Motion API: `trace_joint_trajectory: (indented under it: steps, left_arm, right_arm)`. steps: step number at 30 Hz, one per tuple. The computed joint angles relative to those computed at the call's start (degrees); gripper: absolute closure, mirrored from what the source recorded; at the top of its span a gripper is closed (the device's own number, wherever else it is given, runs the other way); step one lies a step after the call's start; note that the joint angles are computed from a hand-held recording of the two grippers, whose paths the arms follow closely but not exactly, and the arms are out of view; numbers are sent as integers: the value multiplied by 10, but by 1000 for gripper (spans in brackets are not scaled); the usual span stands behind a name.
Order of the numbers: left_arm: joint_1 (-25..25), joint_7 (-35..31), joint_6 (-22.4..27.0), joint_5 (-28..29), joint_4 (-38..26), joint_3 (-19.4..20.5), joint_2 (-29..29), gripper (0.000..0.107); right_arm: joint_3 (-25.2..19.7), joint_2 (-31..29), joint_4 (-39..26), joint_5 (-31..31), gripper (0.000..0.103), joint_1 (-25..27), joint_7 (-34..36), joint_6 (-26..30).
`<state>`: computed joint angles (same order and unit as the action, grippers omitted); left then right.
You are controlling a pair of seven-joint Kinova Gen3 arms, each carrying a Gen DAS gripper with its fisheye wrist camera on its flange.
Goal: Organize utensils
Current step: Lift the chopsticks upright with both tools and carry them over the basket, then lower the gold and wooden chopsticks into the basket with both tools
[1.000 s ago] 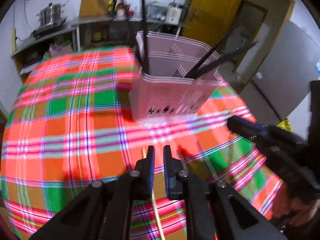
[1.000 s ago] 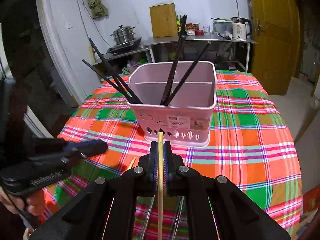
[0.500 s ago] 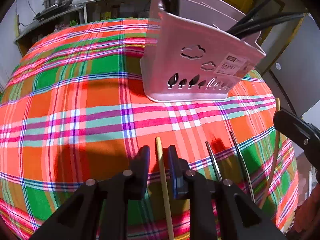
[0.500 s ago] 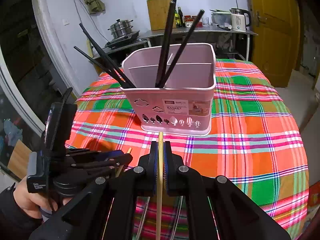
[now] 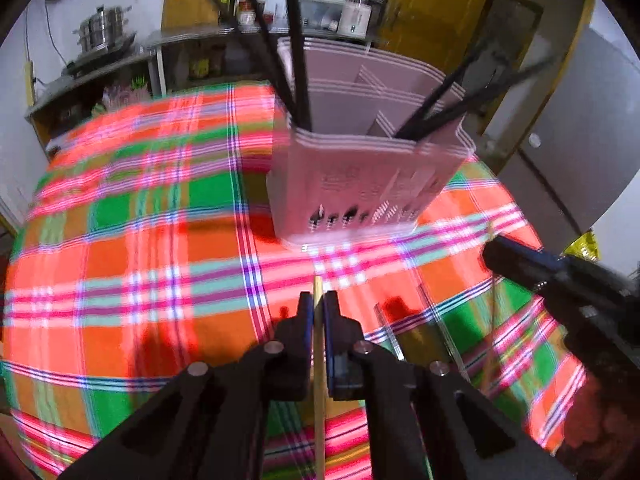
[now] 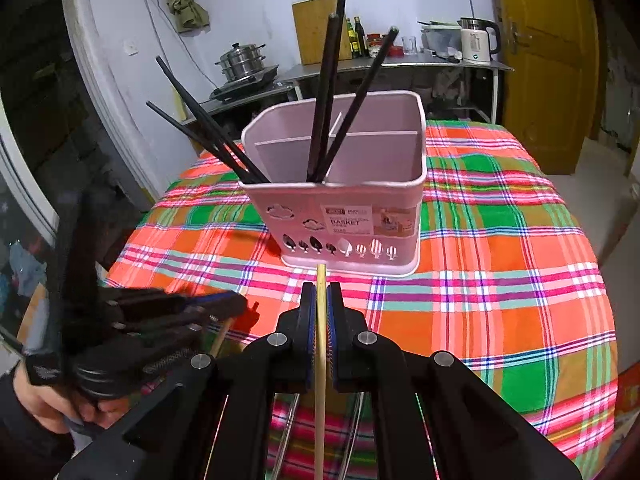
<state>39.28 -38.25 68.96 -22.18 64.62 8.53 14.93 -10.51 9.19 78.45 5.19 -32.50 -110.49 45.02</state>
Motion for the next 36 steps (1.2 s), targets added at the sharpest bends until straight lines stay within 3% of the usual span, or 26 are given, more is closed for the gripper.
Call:
trace_joint_trajectory:
  steps: [13,20,36]
  left_arm:
    - [16,22,-13,-85,-19,17,-59,102]
    - [20,61,-39,-125,24,38,-82,102]
    - [43,149,-20,-180,96,88,-116,102]
  right_arm:
    - [-4,-29,-9,37,98,-10,-24,-13]
    - [-11,-53,8,66,98,-10,-48,-35]
    - [-38,-103,70,94,98,5,-84,-49]
